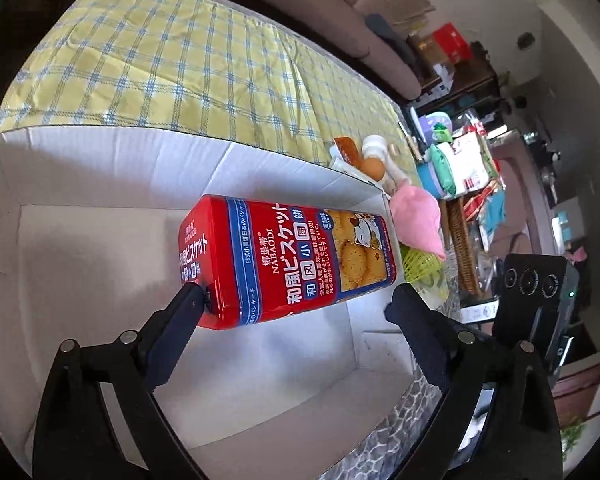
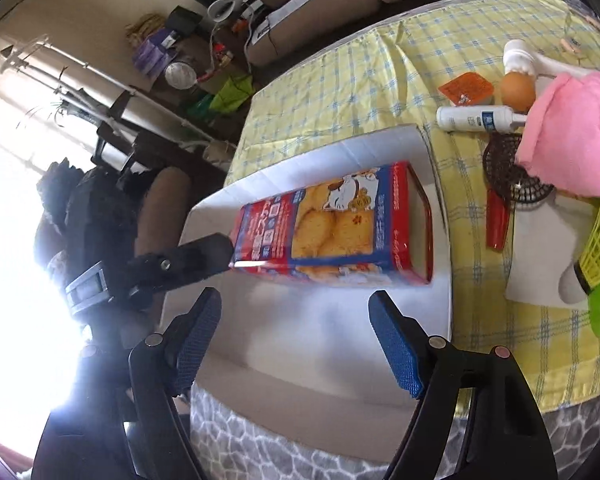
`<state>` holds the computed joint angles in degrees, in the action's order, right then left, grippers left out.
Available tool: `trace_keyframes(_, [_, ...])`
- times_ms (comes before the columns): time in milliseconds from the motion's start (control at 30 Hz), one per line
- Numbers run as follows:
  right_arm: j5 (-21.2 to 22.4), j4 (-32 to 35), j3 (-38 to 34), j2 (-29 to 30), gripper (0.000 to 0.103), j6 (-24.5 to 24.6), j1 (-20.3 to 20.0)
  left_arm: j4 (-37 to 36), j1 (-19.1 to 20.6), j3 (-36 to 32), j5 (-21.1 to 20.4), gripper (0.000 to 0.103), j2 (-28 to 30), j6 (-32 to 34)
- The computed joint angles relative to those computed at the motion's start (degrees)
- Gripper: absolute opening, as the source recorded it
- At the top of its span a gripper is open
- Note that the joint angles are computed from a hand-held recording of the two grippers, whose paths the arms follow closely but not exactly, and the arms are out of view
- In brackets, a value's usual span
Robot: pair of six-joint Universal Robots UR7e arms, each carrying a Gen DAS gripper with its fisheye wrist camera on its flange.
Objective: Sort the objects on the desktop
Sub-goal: 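Lower the biscuit tin into the box and open the right gripper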
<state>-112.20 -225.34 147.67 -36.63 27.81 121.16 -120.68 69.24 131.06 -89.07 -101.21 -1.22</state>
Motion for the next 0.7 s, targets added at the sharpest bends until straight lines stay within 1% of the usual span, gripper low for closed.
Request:
trace_keyframes(100, [-0.4, -2.9, 0.6, 0.1, 0.079, -0.5, -1.3, -1.1, -0.8, 0.3, -0.1, 0.095, 0.9, -0.5])
trace_keyframes(167, [-0.5, -4.8, 0.9, 0.3, 0.079, -1.1, -2.0, -2.3, -1.8, 0.6, 1.1, 0.095, 1.4, -1.1])
trace_keyframes(267, [-1.3, -3.4, 0.9, -0.6, 0.079, -1.1, -2.3, -2.9, -1.1, 0.1, 0.4, 0.095, 2.3, -1.6])
trace_keyframes(333, [0.2, -3.5, 1.5, -0.6, 0.079, -0.3, -2.7, -3.1, -0.4, 0.1, -0.1, 0.095, 2.1, -1.9])
trace_keyframes(467, [1.4, -3.7, 1.3, 1.0, 0.077, 0.0, -3.3, -3.1, 0.9, 0.3, -0.1, 0.095, 2.2, -1.1])
trace_keyframes(533, [-0.3, -2.6, 0.0, 1.3, 0.078, 0.1, -2.2, -4.1, 1.6, 0.4, -1.2, 0.095, 2.9, -1.1])
trace_keyframes(600, [0.5, -2.3, -0.5, 1.6, 0.079, 0.3, -2.5, -5.3, 2.1, 0.7, -2.9, 0.097, 3.5, -1.5])
trace_keyframes(700, [-0.8, -0.9, -1.5, 1.9, 0.080, 0.2, -1.3, -8.2, 1.5, 1.1, -3.0, 0.099, 3.8, -2.4])
